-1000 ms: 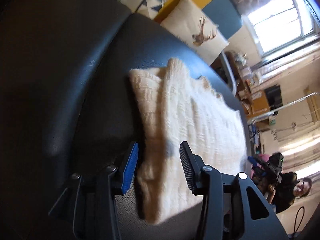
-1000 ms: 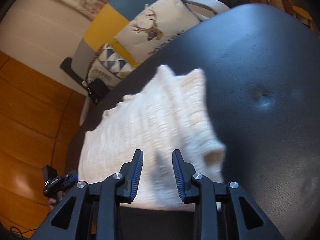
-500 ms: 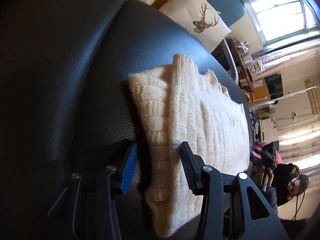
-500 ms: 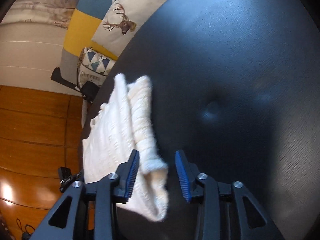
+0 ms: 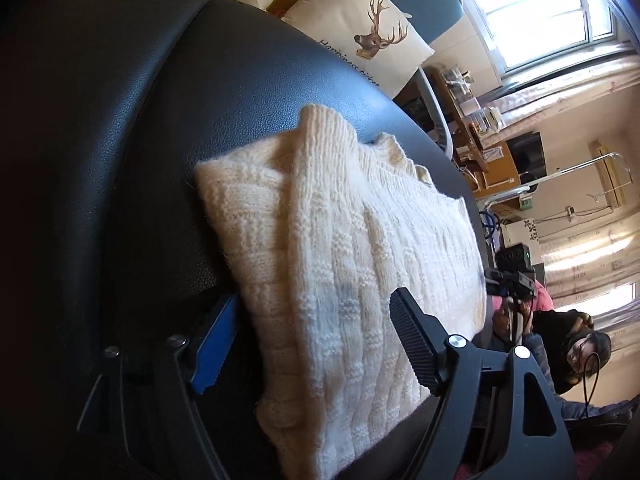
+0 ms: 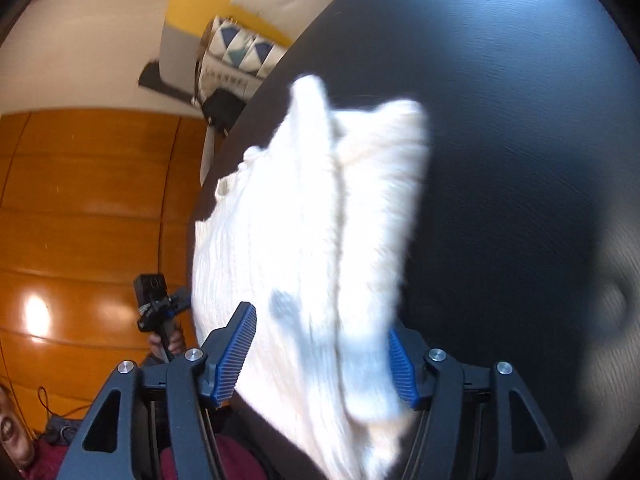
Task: Fold clothes
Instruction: 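Grasp the sweater's folded edge with the right tool while the left tool grasps beside it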
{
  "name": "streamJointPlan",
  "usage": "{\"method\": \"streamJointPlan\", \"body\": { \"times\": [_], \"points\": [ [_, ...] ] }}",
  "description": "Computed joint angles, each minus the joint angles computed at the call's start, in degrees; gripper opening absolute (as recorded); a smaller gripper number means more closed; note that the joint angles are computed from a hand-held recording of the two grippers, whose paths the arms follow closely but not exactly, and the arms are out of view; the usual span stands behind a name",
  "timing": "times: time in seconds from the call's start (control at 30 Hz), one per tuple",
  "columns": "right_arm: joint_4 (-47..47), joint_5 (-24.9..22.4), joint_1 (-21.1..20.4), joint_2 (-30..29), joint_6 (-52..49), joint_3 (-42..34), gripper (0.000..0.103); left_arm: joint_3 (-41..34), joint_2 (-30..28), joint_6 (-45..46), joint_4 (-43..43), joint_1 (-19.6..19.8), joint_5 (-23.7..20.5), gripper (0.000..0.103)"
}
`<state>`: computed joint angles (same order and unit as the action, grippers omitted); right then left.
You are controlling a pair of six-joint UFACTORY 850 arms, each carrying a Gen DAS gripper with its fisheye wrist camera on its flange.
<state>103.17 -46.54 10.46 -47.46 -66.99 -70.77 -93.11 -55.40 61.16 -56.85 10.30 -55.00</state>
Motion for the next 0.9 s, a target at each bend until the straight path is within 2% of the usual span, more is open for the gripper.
{"method": "streamJointPlan", "body": {
  "times": [0.17,0.27,0.37,0.5,0.53,0.57,0.6,0.63,0.8,0.87,0.9],
  "points": [
    [-2.83,-0.47,-0.2,-1.25,1.9,-2.1,0.063,-0.98,-0.53,-2.16,0.37,0.35,-0.14,0.077],
    [-2.0,-0.2,-0.05,-0.66,0.02,-1.08,0.063,-0.52,0.04,-1.1,0.86,-0.45,1.69,0.077],
    [-3.25,4.75,1.33,1.2,-1.17,-0.02,0.063,-0.2,0.64,-0.46,2.49,-1.3,3.36,0.078],
    [-4.83,11.13,3.33,3.01,0.77,0.33,0.065,-0.73,0.37,-1.09,3.52,-0.77,1.82,0.078],
    [-4.57,11.21,3.31,3.11,0.9,0.5,0.066,-0.27,0.54,-0.51,3.0,-0.51,2.17,0.076],
    [-4.23,11.16,3.23,3.18,0.94,0.69,0.066,0.41,0.83,0.35,2.31,-0.26,2.91,0.069],
    [-3.88,11.1,3.16,3.25,0.97,0.9,0.066,1.53,1.56,0.5,2.79,-0.61,5.79,0.038],
    [-4.01,11.54,3.31,3.42,0.56,0.97,0.066,2.34,2.04,0.22,3.36,-1.04,8.25,0.027],
    [-4.4,13.71,4.12,4.25,0.32,1.19,0.066,2.94,2.09,-0.4,0.3,-1.32,9.36,0.024],
    [-3.08,12.17,3.49,3.94,3.18,1.14,0.069,2.3,1.45,-1.51,-0.48,-0.88,8.04,0.025],
    [-2.54,11.03,3.18,3.67,3.58,1.12,0.072,1.92,0.99,-2.1,-1.18,-0.44,6.99,0.029]
  ]
}}
